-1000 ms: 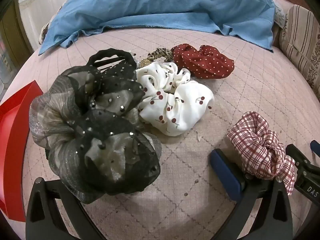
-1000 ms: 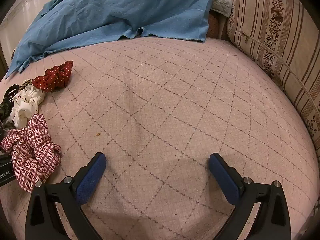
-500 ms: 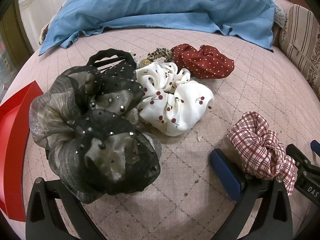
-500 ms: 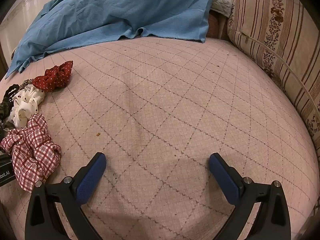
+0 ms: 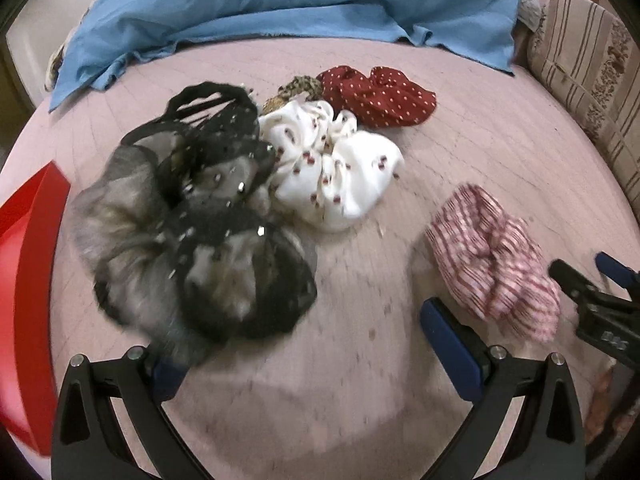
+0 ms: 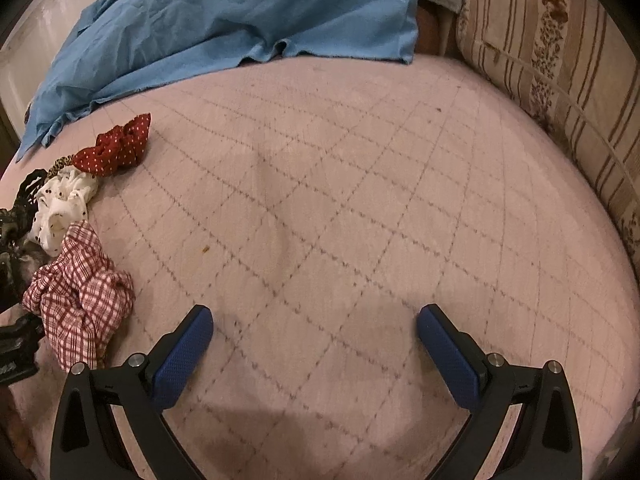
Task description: Organize jewelry
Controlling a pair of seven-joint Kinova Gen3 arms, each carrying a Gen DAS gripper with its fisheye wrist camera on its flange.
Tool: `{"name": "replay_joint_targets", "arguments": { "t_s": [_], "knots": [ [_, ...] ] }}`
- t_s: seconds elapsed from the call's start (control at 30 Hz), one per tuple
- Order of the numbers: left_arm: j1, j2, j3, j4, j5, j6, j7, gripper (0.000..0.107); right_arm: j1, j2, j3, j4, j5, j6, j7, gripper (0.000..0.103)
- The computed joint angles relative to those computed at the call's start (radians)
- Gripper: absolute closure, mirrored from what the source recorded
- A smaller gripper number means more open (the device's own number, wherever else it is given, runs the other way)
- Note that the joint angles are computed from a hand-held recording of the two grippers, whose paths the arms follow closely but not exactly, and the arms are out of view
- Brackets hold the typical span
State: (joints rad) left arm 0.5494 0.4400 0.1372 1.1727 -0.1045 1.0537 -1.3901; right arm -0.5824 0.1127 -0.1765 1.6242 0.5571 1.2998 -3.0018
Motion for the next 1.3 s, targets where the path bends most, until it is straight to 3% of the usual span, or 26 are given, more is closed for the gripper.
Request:
{"name": "replay_joint_targets", "arguments": {
  "t_s": [0.13, 0.27, 0.5, 0.7, 1.1, 1.3],
  "knots": [
    [-0.062, -0.094, 0.017, 0.084, 0.094, -0.024, 0.004, 0.004, -0.03, 0.018, -0.009, -0.028, 0.014, 0.059, -0.01, 0.0],
    [-0.098, -0.211, 0.018, 0.181, 0.112, -0.076, 0.022, 0.004, -0.064, -0.006, -0.022, -0.037, 0.017, 0.103, -0.077, 0.0],
    [-0.113, -0.353, 0.034, 0.258, 0.017, -0.132, 0.097, 0.004, -0.165, -0.032, -0.092, -0.116, 0.12, 0.256, -0.198, 0.0],
    [-0.131, -0.46, 0.071, 0.31, -0.072, -0.194, 0.146, 0.004, -0.258, -0.01, -0.128, -0.215, 0.204, 0.376, -0.231, 0.0],
    [-0.23, -0.622, 0.181, 0.428, -0.209, -0.293, 0.262, 0.004, -0.483, 0.087, -0.104, -0.383, 0.411, 0.582, -0.199, 0.0],
    [-0.288, -0.679, 0.238, 0.476, -0.28, -0.314, 0.329, 0.004, -0.59, 0.124, -0.079, -0.415, 0.517, 0.654, -0.21, 0.0]
  ]
}}
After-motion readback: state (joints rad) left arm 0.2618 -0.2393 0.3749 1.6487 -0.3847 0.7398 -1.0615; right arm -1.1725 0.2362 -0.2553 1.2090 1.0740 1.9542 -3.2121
